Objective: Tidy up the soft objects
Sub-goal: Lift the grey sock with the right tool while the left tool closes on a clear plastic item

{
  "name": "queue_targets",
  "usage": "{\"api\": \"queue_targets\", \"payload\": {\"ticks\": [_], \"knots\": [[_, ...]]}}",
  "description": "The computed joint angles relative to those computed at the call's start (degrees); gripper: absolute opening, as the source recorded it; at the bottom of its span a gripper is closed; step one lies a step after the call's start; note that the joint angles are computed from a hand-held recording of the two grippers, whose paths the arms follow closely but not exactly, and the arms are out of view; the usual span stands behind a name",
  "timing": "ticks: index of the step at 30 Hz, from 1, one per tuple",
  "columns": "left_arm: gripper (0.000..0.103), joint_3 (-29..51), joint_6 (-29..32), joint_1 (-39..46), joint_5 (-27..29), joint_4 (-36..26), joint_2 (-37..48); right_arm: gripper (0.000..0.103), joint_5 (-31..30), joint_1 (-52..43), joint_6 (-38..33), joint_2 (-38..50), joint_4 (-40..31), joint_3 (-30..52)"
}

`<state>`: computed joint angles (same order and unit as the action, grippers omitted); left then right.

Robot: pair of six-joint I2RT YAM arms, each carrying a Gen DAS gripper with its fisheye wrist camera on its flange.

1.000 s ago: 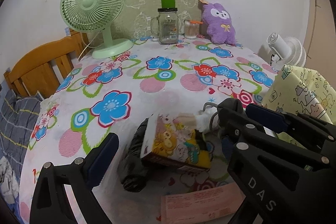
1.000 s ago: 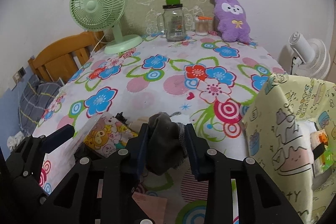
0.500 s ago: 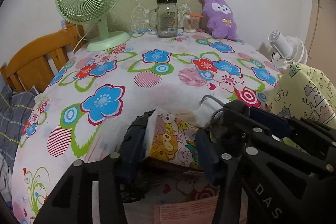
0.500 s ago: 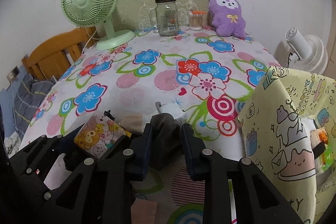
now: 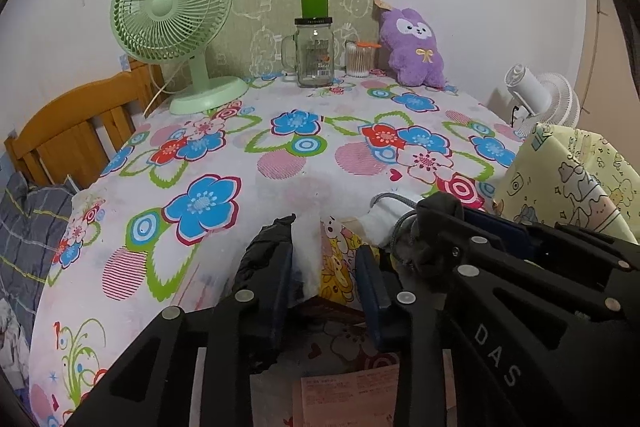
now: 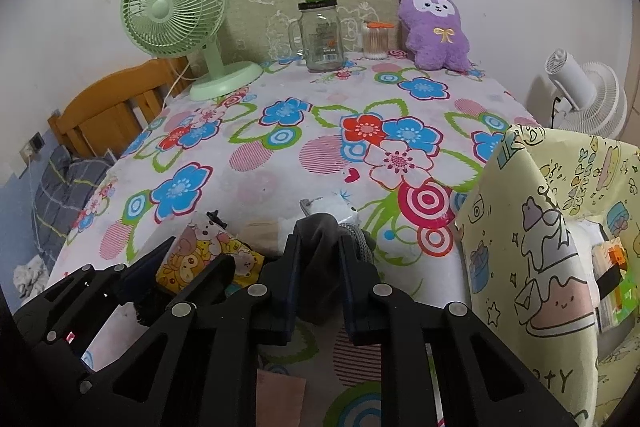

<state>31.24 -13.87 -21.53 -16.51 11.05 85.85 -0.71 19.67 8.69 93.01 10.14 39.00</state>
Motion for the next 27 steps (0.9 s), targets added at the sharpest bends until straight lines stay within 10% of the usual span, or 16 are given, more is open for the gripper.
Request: {"api": "queue_targets", "payload": {"ticks": [8,27], "knots": [[0.028,-0.4,0.2,1.6,0.1,0.4,-0.1,0.065,0.5,-0.7,1.6,0.9,-0.1,0.7],[0.022,-0.4,0.3,-0.2,-0.7,-0.7,-1.3,0.035,-1.5,0.1,1.1,1.1,-0.8,1.7]]}}
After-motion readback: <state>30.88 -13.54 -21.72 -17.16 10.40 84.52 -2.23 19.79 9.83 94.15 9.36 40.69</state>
